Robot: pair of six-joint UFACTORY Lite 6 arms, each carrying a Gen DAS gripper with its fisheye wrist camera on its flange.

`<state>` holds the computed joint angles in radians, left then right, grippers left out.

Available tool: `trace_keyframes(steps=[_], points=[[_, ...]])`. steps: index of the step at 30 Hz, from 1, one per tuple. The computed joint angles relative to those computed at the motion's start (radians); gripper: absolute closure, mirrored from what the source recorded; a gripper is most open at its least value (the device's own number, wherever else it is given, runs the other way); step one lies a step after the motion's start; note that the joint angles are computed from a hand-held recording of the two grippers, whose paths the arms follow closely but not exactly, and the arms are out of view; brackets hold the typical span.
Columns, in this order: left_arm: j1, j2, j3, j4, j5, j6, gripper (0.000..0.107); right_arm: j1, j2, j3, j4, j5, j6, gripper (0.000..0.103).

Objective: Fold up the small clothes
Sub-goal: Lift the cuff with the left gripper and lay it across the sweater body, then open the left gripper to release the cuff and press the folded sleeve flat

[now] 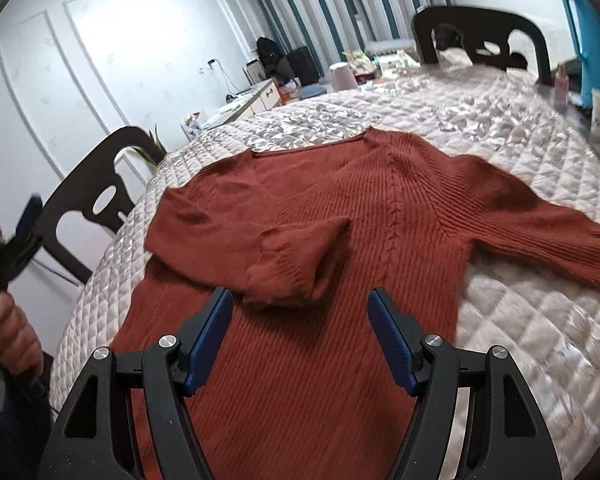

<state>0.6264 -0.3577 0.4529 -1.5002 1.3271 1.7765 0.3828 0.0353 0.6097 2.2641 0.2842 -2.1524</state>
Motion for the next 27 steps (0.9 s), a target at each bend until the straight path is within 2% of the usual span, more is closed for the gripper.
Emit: trace_keyframes(steps=[2,4,6,8,13,14,15,17,19,23,25,27], points=[[-0.031,0.027,0.006,-0.03,-0.109,0.016,0.032,-0.035,0.071,0.061,-0.092,0.024,0.091,0.034],[-0.076,0.072,0.016,-0.073,-0.222,0.034,0.032,-0.073,0.153,0.132,-0.236,0.052,0.251,0.041],[-0.106,0.124,0.028,-0.111,-0.294,0.056,0.032,-0.097,0.215,0.185,-0.365,0.088,0.389,0.05],[-0.118,0.177,0.036,-0.147,-0.332,0.09,0.032,-0.098,0.26,0.218,-0.419,0.115,0.44,0.054],[-0.14,0.266,0.059,-0.21,-0.421,0.145,0.032,-0.103,0.329,0.277,-0.46,0.144,0.495,0.055],[-0.153,0.281,0.065,-0.225,-0.437,0.152,0.032,-0.105,0.343,0.296,-0.477,0.148,0.517,0.059],[-0.151,0.29,0.062,-0.23,-0.441,0.162,0.032,-0.102,0.361,0.318,-0.495,0.146,0.535,0.075],[-0.165,0.307,0.071,-0.25,-0.471,0.171,0.032,-0.109,0.406,0.371,-0.576,0.168,0.616,0.091],[-0.176,0.316,0.086,-0.265,-0.496,0.168,0.033,-0.118,0.396,0.402,-0.643,0.188,0.671,0.093],[-0.205,0.303,0.103,-0.303,-0.541,0.178,0.033,-0.158,0.261,0.387,-0.58,0.235,0.575,0.093],[-0.252,0.324,0.129,-0.347,-0.594,0.19,0.032,-0.182,0.232,0.388,-0.527,0.21,0.497,0.093],[-0.3,0.376,0.164,-0.384,-0.648,0.208,0.033,-0.219,0.296,0.437,-0.575,0.173,0.524,0.093]])
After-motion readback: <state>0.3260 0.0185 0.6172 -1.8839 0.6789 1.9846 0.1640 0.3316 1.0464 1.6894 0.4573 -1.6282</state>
